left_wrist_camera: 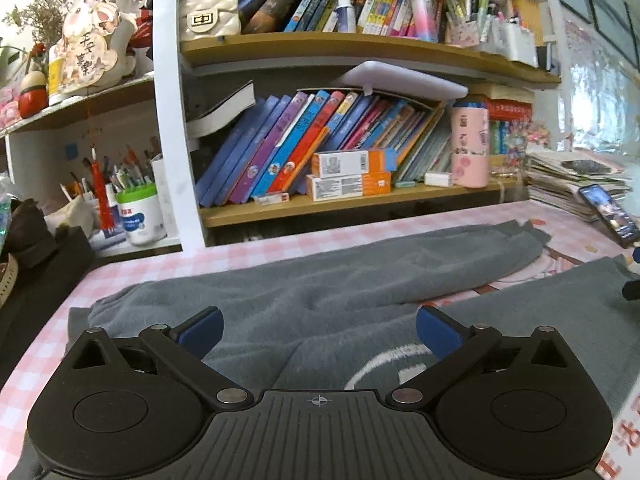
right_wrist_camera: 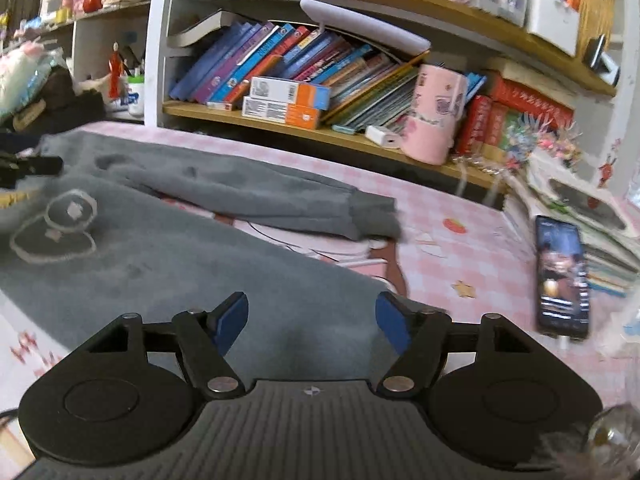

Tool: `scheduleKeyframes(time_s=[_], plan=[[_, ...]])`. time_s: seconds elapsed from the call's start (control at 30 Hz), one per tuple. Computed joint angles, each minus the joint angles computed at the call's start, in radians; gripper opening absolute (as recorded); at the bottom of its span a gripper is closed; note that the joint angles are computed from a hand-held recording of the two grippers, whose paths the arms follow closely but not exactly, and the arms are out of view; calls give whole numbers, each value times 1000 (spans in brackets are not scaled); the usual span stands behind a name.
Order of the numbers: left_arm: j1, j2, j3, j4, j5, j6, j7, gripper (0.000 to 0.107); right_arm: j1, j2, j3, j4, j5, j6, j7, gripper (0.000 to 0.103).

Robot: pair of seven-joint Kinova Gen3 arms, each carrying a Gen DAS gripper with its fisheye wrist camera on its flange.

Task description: Fold clothes

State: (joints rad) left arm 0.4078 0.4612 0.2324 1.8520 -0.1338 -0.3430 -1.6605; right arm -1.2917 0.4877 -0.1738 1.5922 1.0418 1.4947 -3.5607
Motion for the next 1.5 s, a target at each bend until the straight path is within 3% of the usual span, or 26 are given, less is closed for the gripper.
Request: scheduleKeyframes(time_s=[0.07, 0.17, 0.43, 0.57, 0.73, 0.93, 1.17, 1.3, 1.43, 1.5], plan=[[17, 14, -13, -11, 24, -9, -1, 103, 26, -11, 10, 16, 23, -54, -44, 69], [-31, 28, 31, -9, -18, -15, 35, 103, 69, -25, 30, 39, 62, -120, -133, 71], [-48, 23, 30, 26, -53, -84, 90, 103, 230, -59, 64, 99, 152, -320, -337, 72], [9, 17, -22, 28, -8, -89, 46, 103, 268, -54, 74, 109, 181, -331, -375, 78], [3, 19, -12, 25, -15, -79, 35, 103, 278, -52, 72, 147, 168, -290, -443, 77], [-8, 25, -2, -13, 0, -5, 55, 103, 294, -73, 52, 209, 158, -288, -563, 74], [0, 23, -10, -11, 13, -3, 47, 103, 323, -75, 38, 221, 162, -337, -585, 62], [1, 23, -9, -16, 14, 4, 43, 103, 338, -49, 45, 170, 140, -338, -472, 53], [1, 23, -8, -17, 17, 6, 41, 103, 343, -37, 54, 154, 162, -365, -376, 23], [-1, 23, -6, -13, 16, 0, 40, 103, 299, -49, 72, 182, 233, -351, -408, 18]])
